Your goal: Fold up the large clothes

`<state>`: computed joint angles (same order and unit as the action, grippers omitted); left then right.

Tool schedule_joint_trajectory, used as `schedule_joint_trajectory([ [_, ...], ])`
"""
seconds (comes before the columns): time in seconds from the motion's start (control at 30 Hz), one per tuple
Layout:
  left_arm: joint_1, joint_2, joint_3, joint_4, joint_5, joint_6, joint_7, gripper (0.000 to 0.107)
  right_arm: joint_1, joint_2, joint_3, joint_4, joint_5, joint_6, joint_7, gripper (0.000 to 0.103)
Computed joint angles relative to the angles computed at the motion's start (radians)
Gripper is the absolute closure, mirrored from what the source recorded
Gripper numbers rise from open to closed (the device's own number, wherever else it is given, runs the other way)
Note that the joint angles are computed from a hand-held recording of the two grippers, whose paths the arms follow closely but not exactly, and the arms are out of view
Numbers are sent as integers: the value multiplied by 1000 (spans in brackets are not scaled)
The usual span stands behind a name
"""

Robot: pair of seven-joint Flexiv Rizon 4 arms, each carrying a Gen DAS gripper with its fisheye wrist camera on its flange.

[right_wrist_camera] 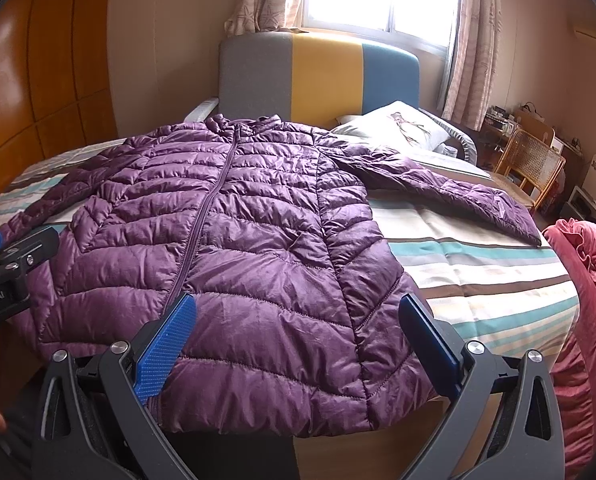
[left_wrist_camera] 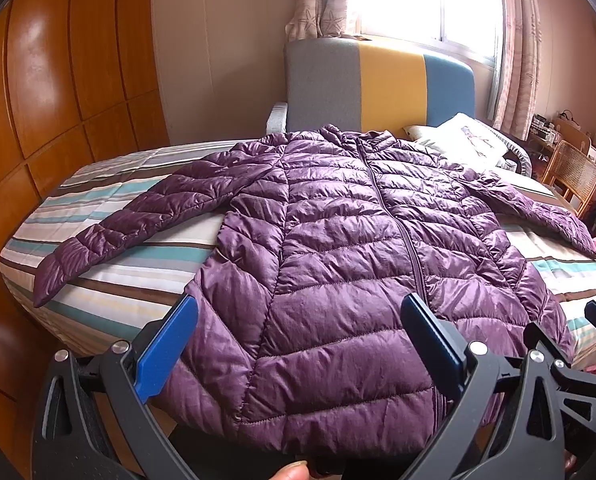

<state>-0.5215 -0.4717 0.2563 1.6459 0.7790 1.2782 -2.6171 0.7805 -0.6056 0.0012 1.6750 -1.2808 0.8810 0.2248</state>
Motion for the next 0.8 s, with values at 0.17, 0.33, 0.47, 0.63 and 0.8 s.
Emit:
schedule_joint_trajectory([
  [0.17, 3, -2, -5, -1, -5, 1, 7, 6, 0, -6, 1, -7, 16, -5, -8, 3],
  [0.33, 12, -12, -14, -9, -21, 2, 30, 6, 0, -11, -2, -12, 28, -7, -13, 3],
  [0.47, 71, -32, -70, -6, -111, 24, 135, 6, -5, -16, -4, -15, 49, -6, -24, 3],
  [0.63, 101, -92, -85, -48, -253, 24, 254, 6, -27, -17, -10, -13, 85, 8, -17, 3],
  [0.8, 82, -168, -52, -149, -323, -28, 335, 6, -59, -28, -12, -16, 159, 35, -22, 3],
])
